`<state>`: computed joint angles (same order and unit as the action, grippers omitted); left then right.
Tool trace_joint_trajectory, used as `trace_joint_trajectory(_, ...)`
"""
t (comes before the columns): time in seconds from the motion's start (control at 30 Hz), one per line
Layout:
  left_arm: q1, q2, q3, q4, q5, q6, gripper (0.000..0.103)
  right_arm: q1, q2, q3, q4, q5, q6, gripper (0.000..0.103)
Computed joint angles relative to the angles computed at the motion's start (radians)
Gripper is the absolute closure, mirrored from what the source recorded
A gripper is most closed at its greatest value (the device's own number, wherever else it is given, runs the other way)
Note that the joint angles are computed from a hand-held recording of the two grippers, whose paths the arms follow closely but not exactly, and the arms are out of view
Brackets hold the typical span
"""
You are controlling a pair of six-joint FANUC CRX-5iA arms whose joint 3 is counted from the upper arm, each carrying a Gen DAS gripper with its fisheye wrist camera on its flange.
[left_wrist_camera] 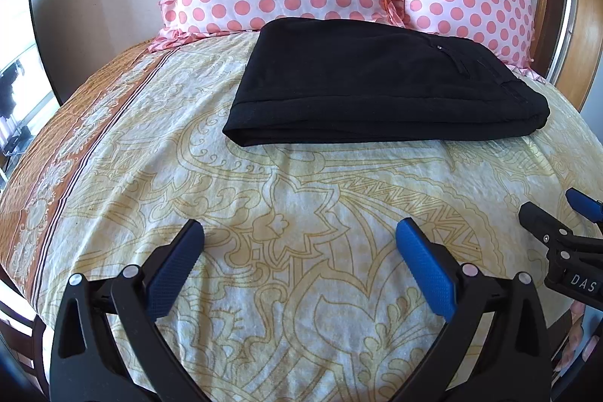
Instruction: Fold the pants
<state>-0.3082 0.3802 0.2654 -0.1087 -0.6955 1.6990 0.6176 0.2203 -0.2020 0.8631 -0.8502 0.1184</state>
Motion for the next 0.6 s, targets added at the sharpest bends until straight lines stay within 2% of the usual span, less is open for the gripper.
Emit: trace_joint_trajectory(0.6, 0.002, -0.003, -0.005, 0.003, 0.003, -0.004, 0.002, 0.001, 0.003, 0.004, -0.001, -0.005, -0.003, 0.001)
